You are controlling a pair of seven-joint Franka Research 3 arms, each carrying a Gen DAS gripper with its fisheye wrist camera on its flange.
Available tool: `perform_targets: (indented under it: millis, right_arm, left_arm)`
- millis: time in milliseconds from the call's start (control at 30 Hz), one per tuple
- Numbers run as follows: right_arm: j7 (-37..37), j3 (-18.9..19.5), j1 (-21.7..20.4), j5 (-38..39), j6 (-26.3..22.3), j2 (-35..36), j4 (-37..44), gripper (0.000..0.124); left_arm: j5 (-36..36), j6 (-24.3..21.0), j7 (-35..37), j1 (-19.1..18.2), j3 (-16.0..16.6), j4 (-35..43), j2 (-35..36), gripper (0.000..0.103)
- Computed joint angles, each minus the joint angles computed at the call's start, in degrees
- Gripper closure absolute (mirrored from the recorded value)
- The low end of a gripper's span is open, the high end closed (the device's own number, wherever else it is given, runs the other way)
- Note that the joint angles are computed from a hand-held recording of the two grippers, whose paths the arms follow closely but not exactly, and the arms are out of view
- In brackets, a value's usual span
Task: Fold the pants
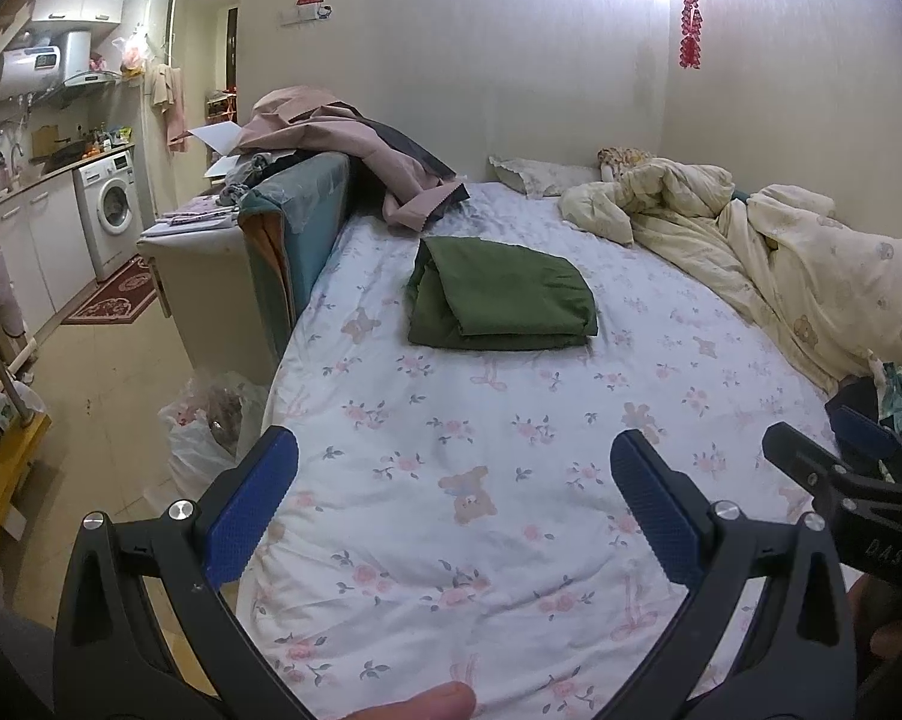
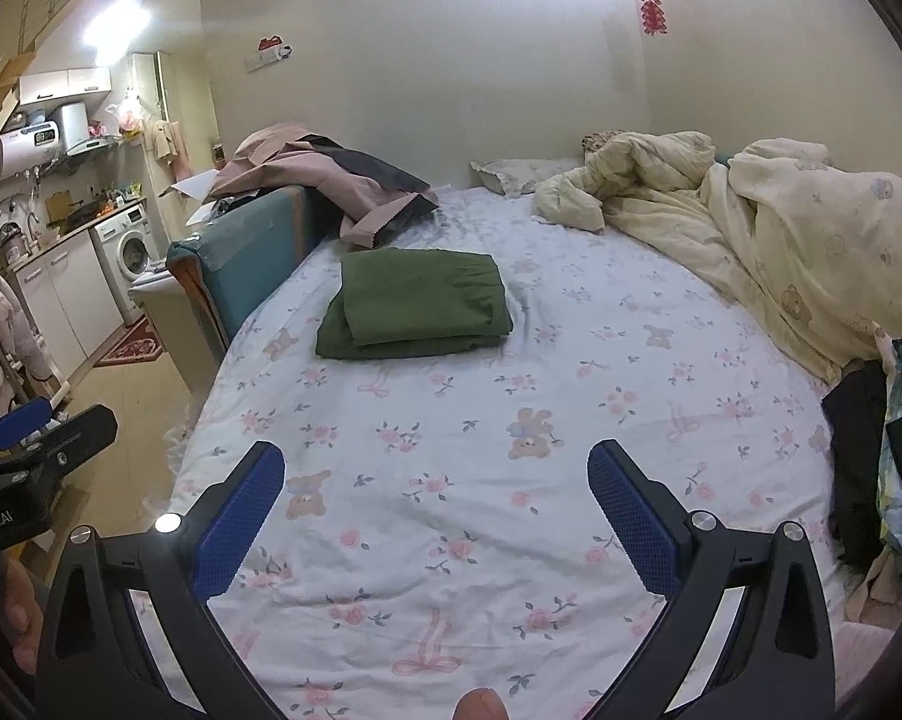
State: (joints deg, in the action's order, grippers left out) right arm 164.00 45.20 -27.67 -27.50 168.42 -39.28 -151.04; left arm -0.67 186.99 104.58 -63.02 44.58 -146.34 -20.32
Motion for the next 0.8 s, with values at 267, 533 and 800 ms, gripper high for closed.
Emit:
perform_targets:
  millis: [267, 533, 800]
  right_arm:
    - [-0.1, 0.0, 0.4, -0.8, -0.7, 0.4, 0.4, 0.021]
    - [0.0, -0.4, 0.9, -2.1, -0.9, 0.9, 0.7, 0.021]
    - [0.4, -0.9, 1.2, -2.9, -1.0, 1.0, 0.7, 0.021]
  left_arm:
    - [-0.3, -0.4, 0.3, 0.1, -0.1, 0.0, 0.0, 0.000]
    - [-1.3, -0.7, 1.7, 0.4, -0.6, -0.3, -0.3, 0.000]
    - [-1.7, -0.7, 2.2, 0.7, -0.9, -0.4, -0.5, 0.000]
